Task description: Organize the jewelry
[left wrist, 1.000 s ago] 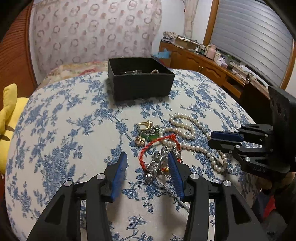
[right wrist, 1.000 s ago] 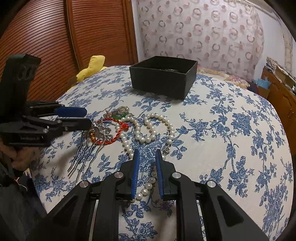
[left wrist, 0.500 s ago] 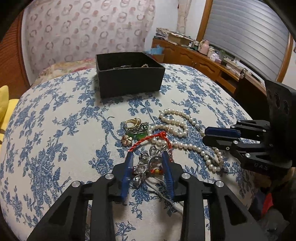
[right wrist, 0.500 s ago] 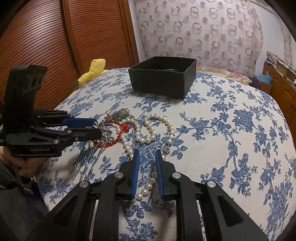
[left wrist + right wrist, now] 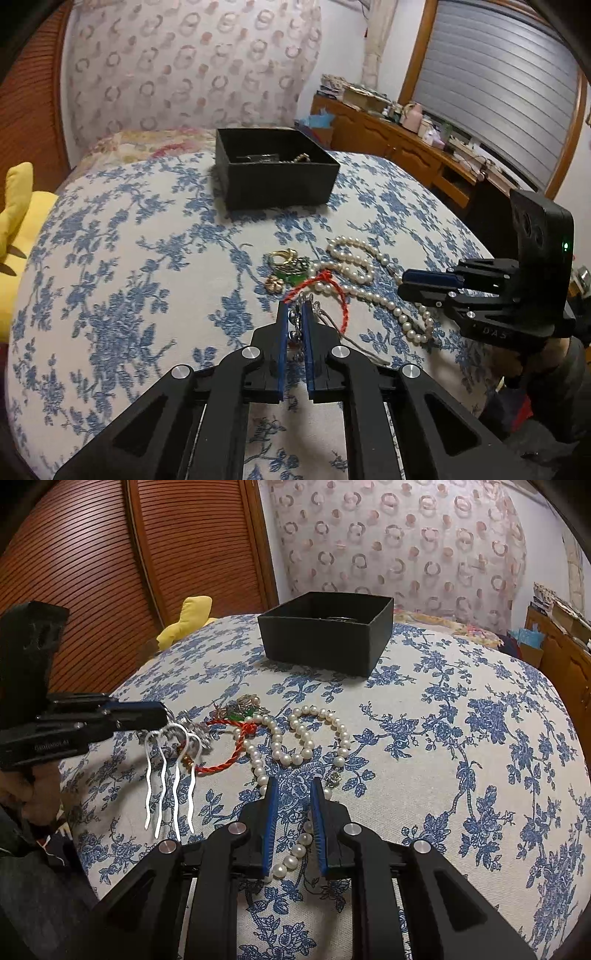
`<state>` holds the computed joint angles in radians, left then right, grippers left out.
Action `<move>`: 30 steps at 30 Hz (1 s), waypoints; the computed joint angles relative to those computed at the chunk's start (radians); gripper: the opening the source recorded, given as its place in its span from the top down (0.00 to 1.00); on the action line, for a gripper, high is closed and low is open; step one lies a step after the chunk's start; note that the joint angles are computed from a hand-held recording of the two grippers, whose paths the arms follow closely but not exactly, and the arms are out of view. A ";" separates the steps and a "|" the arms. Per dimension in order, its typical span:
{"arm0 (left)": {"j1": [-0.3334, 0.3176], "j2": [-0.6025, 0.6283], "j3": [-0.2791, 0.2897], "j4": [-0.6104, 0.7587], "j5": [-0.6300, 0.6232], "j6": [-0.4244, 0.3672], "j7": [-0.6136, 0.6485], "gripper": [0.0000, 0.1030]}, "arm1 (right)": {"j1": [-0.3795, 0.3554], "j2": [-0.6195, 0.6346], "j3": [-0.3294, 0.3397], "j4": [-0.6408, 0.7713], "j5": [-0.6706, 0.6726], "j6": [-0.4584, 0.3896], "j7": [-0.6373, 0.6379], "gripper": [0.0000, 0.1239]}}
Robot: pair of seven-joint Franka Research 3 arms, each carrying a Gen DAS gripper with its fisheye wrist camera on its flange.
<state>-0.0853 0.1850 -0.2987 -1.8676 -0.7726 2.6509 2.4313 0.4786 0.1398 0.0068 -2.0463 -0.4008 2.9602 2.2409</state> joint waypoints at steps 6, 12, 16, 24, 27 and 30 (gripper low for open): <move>0.010 -0.026 -0.001 -0.016 -0.080 0.022 0.041 0.94 | 0.010 0.001 -0.009 0.009 -0.037 -0.021 0.019 0.84; -0.005 -0.046 0.012 -0.029 -0.125 0.075 0.071 0.94 | 0.007 0.018 0.009 0.048 -0.055 -0.060 0.005 0.84; -0.010 -0.054 0.018 -0.033 -0.133 0.104 0.074 0.94 | 0.006 0.045 0.021 0.087 -0.010 -0.092 -0.050 0.84; -0.007 -0.052 0.024 -0.025 -0.142 0.128 0.067 0.94 | 0.037 0.087 0.011 0.157 0.012 -0.177 -0.122 0.83; -0.005 -0.051 0.025 -0.022 -0.139 0.133 0.062 0.94 | 0.045 0.087 0.007 0.161 -0.006 -0.192 -0.130 0.87; -0.003 -0.050 0.023 -0.021 -0.142 0.143 0.063 0.94 | 0.044 0.081 0.008 0.158 -0.007 -0.203 -0.146 0.93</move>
<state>-0.0879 0.1346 -0.2761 -1.8884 -0.9147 2.7939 2.4938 0.5222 0.2204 0.0152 -1.8880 -0.4076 2.7575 2.0954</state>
